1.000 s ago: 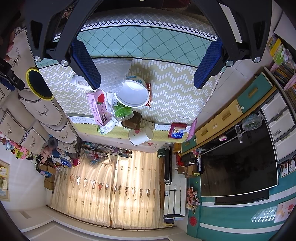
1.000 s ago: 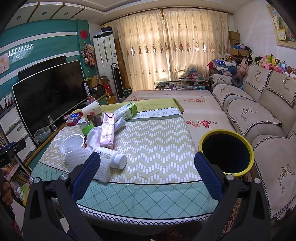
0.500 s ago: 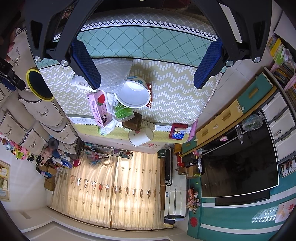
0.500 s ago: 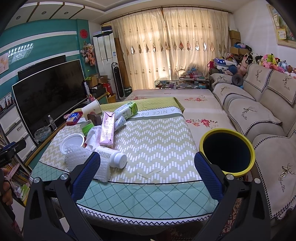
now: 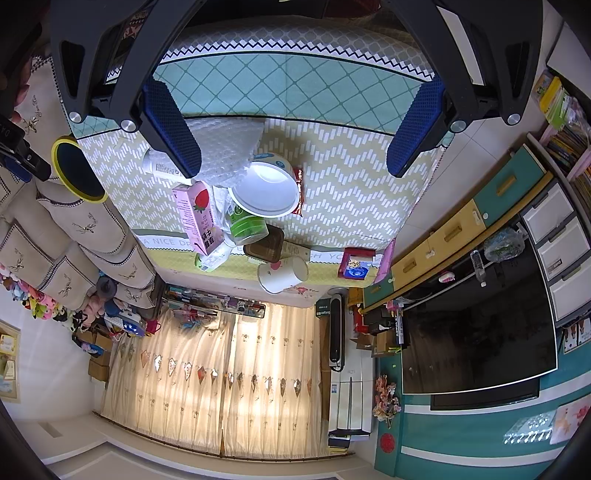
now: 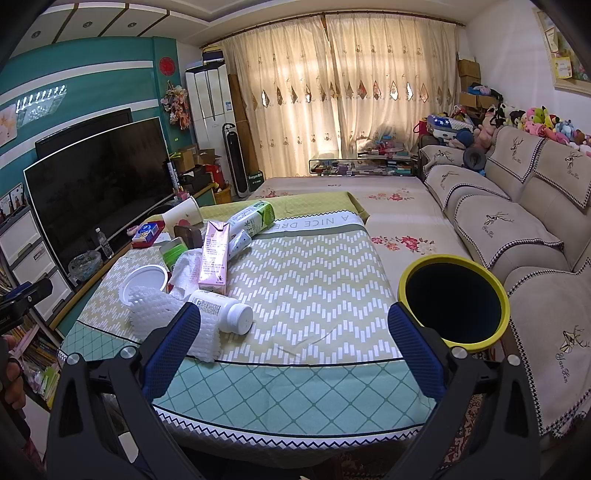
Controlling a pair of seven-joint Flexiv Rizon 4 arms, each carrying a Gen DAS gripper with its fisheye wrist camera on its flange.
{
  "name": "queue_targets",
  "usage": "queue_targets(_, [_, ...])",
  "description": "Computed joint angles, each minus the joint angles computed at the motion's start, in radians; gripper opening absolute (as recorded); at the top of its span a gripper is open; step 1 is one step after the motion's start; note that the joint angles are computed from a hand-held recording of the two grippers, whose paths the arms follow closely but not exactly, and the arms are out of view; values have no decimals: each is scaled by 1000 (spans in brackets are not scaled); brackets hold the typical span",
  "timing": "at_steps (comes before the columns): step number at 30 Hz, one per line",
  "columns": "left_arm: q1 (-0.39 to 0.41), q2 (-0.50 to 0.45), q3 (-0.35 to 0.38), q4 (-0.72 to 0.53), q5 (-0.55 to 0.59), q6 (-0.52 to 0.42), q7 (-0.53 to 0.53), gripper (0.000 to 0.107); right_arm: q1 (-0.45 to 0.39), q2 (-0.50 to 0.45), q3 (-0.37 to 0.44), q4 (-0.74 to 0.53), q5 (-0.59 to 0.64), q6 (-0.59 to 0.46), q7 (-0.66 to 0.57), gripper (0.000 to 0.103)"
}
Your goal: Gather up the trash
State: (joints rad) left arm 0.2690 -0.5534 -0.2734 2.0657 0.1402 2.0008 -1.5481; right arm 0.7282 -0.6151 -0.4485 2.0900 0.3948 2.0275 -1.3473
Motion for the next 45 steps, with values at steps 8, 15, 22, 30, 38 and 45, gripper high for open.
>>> queue_targets(8, [12,-5,-9,-3,10,4,-3,99,-5,-1,6,-2,-1,2,0,97])
queue_targets(15, [17,-4,7,-2,8,33,-25,99,-107,-16,121,-32,-76,9,8,97])
queue_targets(22, [17,-23,40,-20,9,59,-46,99,-239,-71,287,-137,-261,-51,22,97])
queue_targets(30, [72,-80,2,-74,32,27,-39,99,-325,-176,403,-302,-500,-143,27,89])
queue_targets(38, [99,-130,-28,-119,28,3,-16,99,-384,-245,463,-426,-635,-256,23,84])
queue_targets(45, [95,-154,-40,-143,10,-11,5,99,-510,-260,620,-457,-689,-362,1,28])
